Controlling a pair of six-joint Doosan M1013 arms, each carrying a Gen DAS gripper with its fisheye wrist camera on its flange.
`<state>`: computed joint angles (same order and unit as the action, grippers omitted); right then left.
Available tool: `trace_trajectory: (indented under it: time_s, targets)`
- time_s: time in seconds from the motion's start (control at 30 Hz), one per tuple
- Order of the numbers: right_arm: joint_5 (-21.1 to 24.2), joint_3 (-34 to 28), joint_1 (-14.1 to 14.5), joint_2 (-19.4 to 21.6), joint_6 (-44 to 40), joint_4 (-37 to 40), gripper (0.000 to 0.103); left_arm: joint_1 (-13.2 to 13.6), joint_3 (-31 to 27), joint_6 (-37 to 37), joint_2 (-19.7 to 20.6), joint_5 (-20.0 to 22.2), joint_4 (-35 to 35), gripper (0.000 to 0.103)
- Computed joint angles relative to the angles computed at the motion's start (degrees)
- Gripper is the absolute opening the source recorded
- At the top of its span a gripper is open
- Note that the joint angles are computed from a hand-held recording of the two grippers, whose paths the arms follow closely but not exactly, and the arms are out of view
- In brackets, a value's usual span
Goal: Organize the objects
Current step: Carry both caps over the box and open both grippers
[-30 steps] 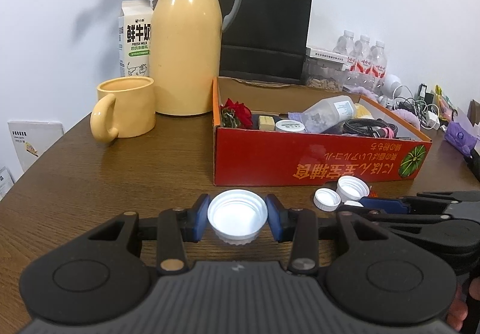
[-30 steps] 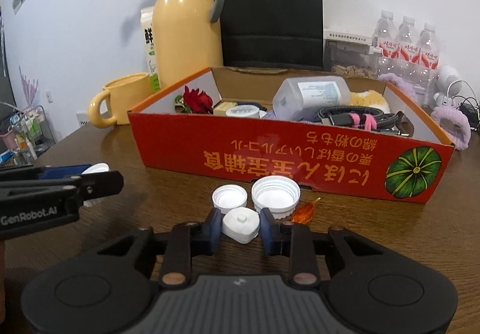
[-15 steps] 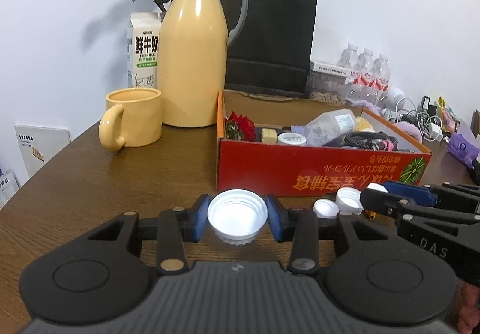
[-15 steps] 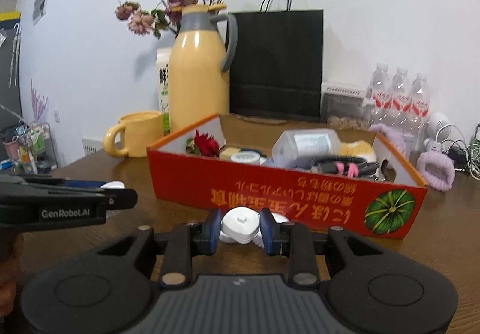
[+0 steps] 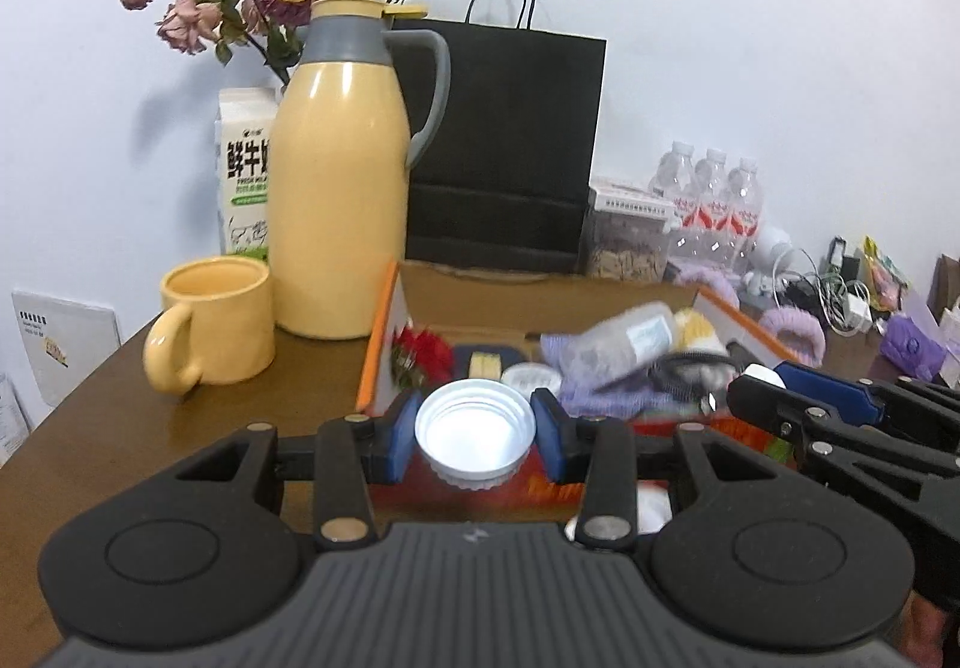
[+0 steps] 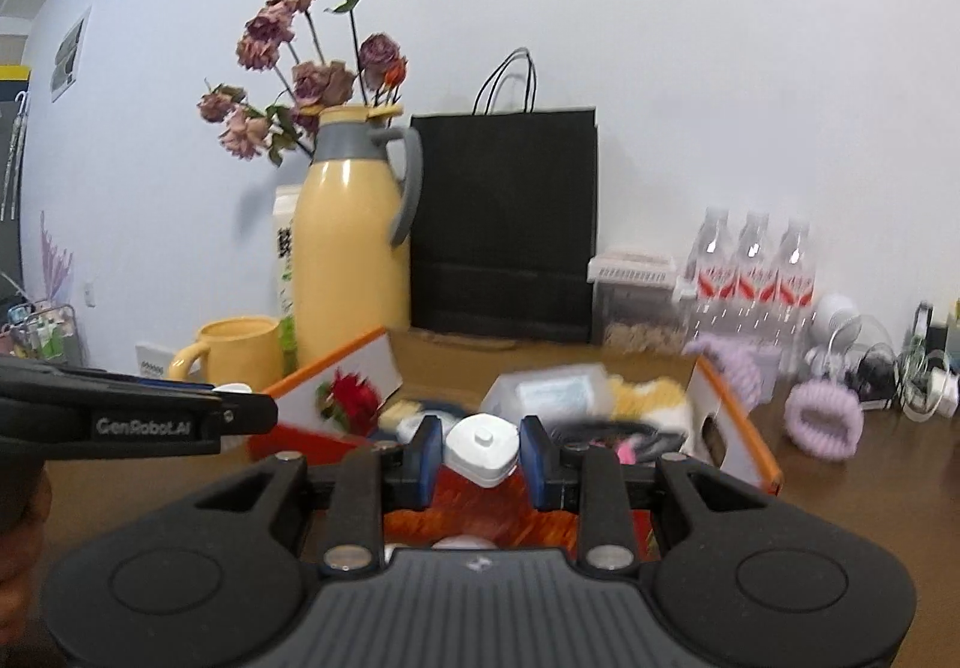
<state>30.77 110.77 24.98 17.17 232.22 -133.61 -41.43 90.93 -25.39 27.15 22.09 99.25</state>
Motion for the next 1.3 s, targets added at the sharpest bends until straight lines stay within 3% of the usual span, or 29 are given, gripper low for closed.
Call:
trace_trajectory:
  time_s: [0.23, 0.4, 0.73, 0.77, 0.8, 0.83, 0.87, 0.9, 0.93, 0.97, 1.07, 1.3]
  targets:
    - [0.3, -3.3, -3.1, 2.7, 1.8, -1.9, 0.027, -0.3, -5.7, -0.5, 3.7, 2.1, -0.6, 0.041]
    - [-1.2, -5.2, -5.3, 4.5, 1.5, -0.8, 0.027, 0.3, -10.3, 2.4, 6.6, 1.4, -3.6, 0.041]
    - [-4.0, -6.5, -6.6, 6.0, -0.3, -0.8, 0.027, 1.5, -13.9, 11.3, 9.4, -0.7, -10.6, 0.041]
    - [-4.5, -6.6, -6.6, 6.0, -0.9, -0.2, 0.027, 1.5, -13.8, 11.4, 9.4, -0.6, -10.6, 0.046]
    - [-4.7, -6.6, -6.6, 6.0, -1.0, 0.2, 0.027, 1.5, -13.8, 11.6, 9.4, -0.6, -10.8, 0.064]
    - [-4.7, -6.5, -6.6, 6.0, -1.1, 0.5, 0.032, 1.5, -13.6, 11.1, 9.3, -0.5, -10.2, 0.076]
    - [-4.7, -6.5, -6.5, 6.0, -1.5, 1.0, 0.048, 1.4, -13.3, 9.1, 9.3, -0.1, -8.4, 0.100]
    - [-4.3, -6.3, -6.5, 5.9, -1.2, 1.1, 0.059, 1.3, -12.7, 5.1, 9.2, 0.7, -4.6, 0.103]
    - [-3.4, -6.1, -6.3, 5.9, -0.4, 0.8, 0.083, 1.1, -12.2, 1.4, 9.1, 1.7, -1.1, 0.103]
    - [-2.3, -5.8, -6.2, 5.9, 0.3, 0.2, 0.099, 1.1, -12.1, 0.7, 9.0, 1.9, -0.4, 0.103]
    - [0.9, -5.3, -5.8, 6.0, 0.6, -0.1, 0.103, 1.0, -12.2, 1.7, 9.0, 1.8, -1.6, 0.103]
    - [0.5, -5.5, -5.9, 6.0, -0.2, 1.1, 0.103, 0.9, -12.4, 2.5, 9.2, 2.6, -2.3, 0.103]
